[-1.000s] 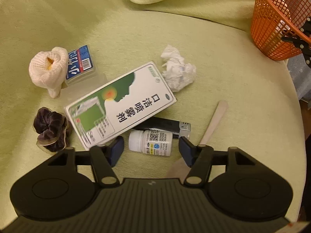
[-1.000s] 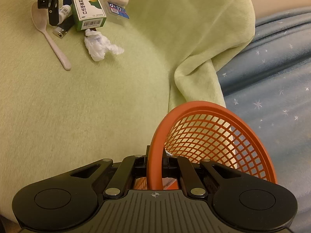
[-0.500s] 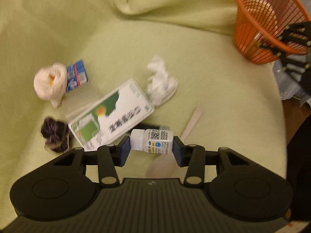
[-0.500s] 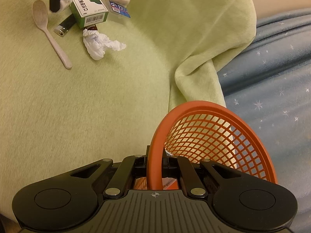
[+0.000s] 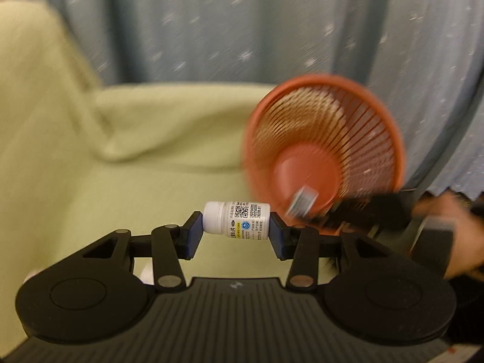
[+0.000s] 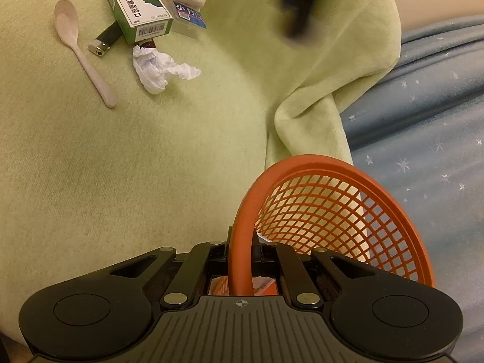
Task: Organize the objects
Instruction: 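Carry the bottle over the wastebasket and open the left tool, then grasp the white plastic spoon by its bowl with the left tool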
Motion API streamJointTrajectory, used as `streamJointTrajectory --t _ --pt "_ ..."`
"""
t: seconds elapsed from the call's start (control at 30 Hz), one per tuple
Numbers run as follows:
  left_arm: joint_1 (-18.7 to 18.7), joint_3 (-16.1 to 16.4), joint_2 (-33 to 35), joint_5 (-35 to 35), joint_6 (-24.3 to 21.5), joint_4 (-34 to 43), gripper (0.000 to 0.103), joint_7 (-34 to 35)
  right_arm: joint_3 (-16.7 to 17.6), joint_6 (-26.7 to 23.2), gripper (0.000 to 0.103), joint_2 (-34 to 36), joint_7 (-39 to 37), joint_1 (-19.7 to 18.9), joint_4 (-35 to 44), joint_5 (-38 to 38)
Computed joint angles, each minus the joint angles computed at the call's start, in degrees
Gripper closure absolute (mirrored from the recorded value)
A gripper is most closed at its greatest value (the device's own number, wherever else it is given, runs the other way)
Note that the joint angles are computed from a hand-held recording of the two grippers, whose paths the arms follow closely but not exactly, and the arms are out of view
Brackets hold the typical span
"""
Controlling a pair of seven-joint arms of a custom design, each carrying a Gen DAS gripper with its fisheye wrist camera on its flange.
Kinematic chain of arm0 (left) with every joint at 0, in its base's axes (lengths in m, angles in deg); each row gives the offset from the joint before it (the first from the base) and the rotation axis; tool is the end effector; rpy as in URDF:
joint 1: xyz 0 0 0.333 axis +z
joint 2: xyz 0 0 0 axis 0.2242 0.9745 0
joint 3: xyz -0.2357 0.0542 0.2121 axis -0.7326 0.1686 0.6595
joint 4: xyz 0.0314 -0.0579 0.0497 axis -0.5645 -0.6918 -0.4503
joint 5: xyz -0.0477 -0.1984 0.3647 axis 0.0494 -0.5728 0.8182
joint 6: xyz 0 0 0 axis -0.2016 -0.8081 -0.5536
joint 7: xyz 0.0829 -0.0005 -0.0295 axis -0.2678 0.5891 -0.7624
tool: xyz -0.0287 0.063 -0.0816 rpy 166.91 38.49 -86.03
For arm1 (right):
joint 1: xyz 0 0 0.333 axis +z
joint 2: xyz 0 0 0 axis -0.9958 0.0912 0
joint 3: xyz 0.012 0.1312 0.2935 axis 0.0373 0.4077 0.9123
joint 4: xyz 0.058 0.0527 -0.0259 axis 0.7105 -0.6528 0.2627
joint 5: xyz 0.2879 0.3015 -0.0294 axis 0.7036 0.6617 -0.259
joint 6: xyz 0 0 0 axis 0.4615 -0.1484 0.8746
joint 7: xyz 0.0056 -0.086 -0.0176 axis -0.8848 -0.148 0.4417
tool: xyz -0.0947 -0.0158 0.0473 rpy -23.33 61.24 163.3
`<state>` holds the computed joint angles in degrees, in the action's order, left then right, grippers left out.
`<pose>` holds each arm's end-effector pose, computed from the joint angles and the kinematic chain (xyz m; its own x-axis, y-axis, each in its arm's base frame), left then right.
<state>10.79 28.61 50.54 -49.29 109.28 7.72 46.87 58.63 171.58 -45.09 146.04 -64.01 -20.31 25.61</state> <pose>0.5194 -0.1361 0.9026 -0.7467 -0.6646 0.0289 -0.4899 0.5201 -0.6996 0.3715 0.3547 0.7669 0.5775 -0.2001 0.7915 0.0691 -0.9541 -0.2915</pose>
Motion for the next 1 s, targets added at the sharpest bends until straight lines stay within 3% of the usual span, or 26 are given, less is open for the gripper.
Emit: streamJointTrajectory --t 0.23,0.3,0.4,0.7,1.0 --pt "-4.86 -5.31 9.54 0.65 0.62 11.84 0.062 -6.08 -0.19 0.04 0.102 -0.16 0.19 -0.02 0.10 0.30" --pt "-5.28 -6.21 10.21 -0.02 2.15 11.82 0.054 -7.54 -0.25 0.07 0.102 -0.21 0.17 -0.02 0.08 0.45" --pt "-5.11 -6.31 8.54 0.12 4.89 8.96 0.053 -7.34 -0.34 -0.06 0.102 -0.34 0.08 0.01 0.07 0.79" --pt "-0.77 0.02 -4.28 1.56 9.07 -8.40 0.053 -4.34 -0.38 0.10 0.102 -0.58 0.11 -0.09 -0.07 1.30" --pt "1.46 7.28 -18.02 9.13 11.88 -29.77 0.053 1.05 -0.34 0.28 0.101 -0.75 -0.01 -0.43 -0.10 1.44"
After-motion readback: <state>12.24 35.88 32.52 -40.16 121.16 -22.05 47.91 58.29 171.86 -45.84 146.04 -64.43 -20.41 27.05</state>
